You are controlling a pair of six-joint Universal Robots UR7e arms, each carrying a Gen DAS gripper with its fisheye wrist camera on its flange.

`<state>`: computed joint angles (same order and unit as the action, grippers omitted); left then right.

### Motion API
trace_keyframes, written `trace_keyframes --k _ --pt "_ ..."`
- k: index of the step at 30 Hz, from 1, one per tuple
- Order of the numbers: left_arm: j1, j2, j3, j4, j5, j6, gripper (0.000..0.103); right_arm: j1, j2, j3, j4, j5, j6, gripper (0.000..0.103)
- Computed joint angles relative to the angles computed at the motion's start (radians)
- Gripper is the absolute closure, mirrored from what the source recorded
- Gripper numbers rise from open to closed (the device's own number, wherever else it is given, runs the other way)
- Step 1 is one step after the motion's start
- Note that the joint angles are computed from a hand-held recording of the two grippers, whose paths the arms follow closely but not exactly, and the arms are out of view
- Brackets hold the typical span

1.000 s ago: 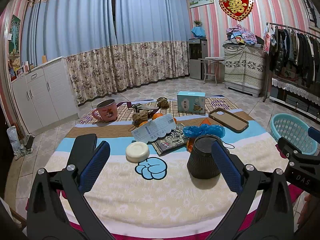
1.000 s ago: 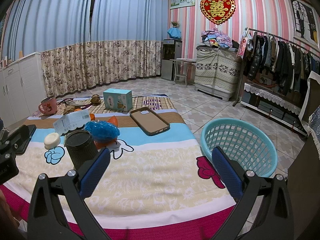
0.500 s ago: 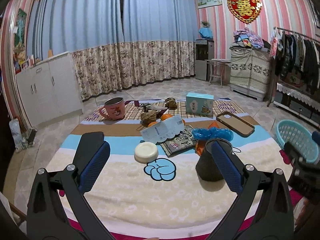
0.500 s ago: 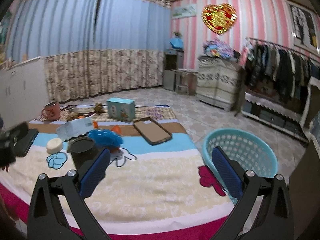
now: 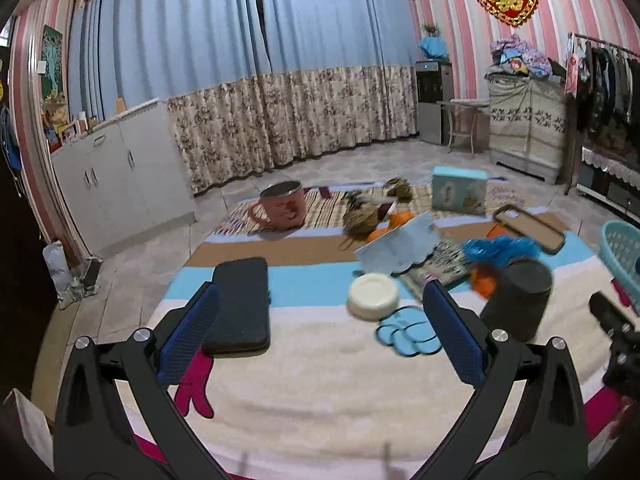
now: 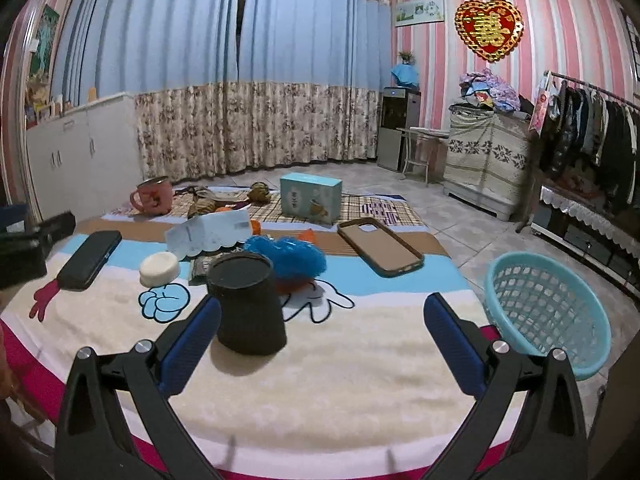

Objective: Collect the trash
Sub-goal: 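Move the right tool to the black cylindrical cup and close on it, then grasp and lift the white round disc with the left tool while the right tool holds the black cup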

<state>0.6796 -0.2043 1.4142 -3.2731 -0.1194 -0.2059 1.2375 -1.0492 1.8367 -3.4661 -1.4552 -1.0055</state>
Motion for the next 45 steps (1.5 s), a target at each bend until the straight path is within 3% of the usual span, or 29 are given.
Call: trace_keyframes --k 3,10,16,21,22,24,27,30,34,39,45 --pt "0.021 -0.027 0.04 0.028 -0.025 -0.056 0.005 0.031 0.044 -0.006 -0.065 -0.075 -0.042 0.004" --pt "0.059 -0.018 0.018 -0.099 -0.071 0.025 0.005 0.063 0.11 -0.066 -0.008 -0.157 -0.047 0.004" --pt "0.098 -0.035 0.02 -0.038 -0.107 -0.042 0.005 0.088 0.171 -0.139 0.025 -0.195 -0.041 0.004" --pt "0.12 -0.011 -0.03 -0.015 -0.113 -0.022 0.005 0.098 0.198 -0.173 0.046 -0.188 -0.061 0.007" --pt "0.125 -0.011 -0.035 -0.002 -0.131 -0.027 0.005 0.099 0.2 -0.177 0.055 -0.188 -0.066 0.011" --pt "0.136 -0.006 -0.054 0.031 -0.161 -0.044 0.005 0.096 0.191 -0.179 0.097 -0.182 -0.07 0.031" --pt "0.154 0.003 -0.092 0.116 -0.204 -0.107 0.005 0.088 0.163 -0.18 0.192 -0.153 -0.051 0.041" --pt "0.169 0.011 -0.122 0.149 -0.261 -0.142 0.005 0.079 0.135 -0.177 0.234 -0.106 -0.036 0.041" --pt "0.178 0.041 -0.191 0.229 -0.255 -0.158 0.005 0.072 0.109 -0.185 0.218 -0.065 -0.029 0.041" --pt "0.191 0.078 -0.281 0.368 -0.256 -0.178 0.005 0.068 0.126 -0.23 0.136 -0.108 -0.063 0.041" --pt "0.209 0.092 -0.345 0.493 -0.295 -0.23 0.005 0.054 0.123 -0.298 0.24 -0.132 0.011 0.041"
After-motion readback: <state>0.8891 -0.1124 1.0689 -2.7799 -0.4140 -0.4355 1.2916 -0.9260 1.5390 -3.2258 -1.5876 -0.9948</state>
